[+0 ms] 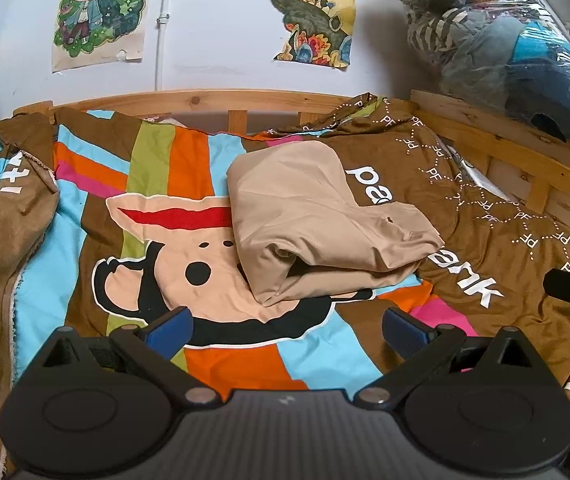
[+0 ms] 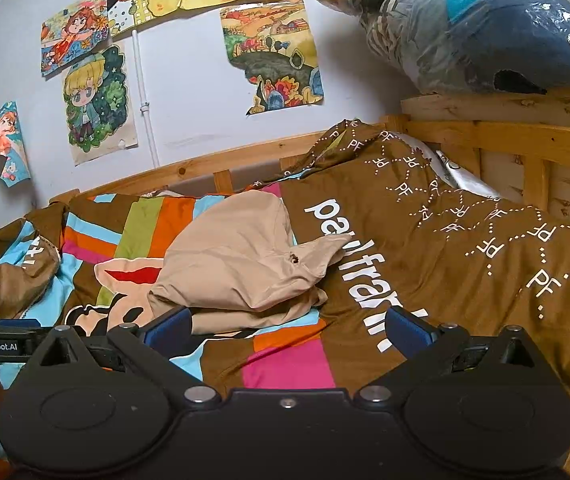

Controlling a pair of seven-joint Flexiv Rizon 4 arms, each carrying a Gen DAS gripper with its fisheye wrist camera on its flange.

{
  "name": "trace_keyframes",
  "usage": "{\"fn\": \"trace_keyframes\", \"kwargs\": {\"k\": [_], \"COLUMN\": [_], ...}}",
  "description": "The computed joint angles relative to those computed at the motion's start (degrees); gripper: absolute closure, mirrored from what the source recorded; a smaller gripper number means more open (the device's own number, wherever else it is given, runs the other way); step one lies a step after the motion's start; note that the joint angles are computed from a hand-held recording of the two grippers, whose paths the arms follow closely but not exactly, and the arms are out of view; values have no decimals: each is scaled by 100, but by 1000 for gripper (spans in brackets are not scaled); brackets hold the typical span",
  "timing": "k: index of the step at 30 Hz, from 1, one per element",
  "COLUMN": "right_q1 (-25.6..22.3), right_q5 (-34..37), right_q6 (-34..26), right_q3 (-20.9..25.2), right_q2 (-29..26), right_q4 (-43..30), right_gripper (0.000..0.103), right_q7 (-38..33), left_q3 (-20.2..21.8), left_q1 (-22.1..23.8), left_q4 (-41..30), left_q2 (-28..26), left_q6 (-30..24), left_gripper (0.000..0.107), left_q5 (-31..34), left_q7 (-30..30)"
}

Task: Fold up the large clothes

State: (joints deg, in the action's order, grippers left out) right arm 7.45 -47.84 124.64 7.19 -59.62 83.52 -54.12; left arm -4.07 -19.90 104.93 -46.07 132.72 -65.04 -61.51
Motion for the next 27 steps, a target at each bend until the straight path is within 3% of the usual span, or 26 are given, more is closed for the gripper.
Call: {"fn": "trace_keyframes", "kwargs": {"k": [27], "right_q1": [-45], "right_q5": [-75], "right_q6": [-36], "right_q3": [34], "right_q2": [-18], "right_q4": [-28], "right_gripper": [1], "right_q7": [61], "left_q3": [-24], "left_q1": [8], "left_q4": [9], "left_q2": [10], "left_q6": [36], "left_gripper": [4], "left_q5": [-53], "left_q7": [2]}}
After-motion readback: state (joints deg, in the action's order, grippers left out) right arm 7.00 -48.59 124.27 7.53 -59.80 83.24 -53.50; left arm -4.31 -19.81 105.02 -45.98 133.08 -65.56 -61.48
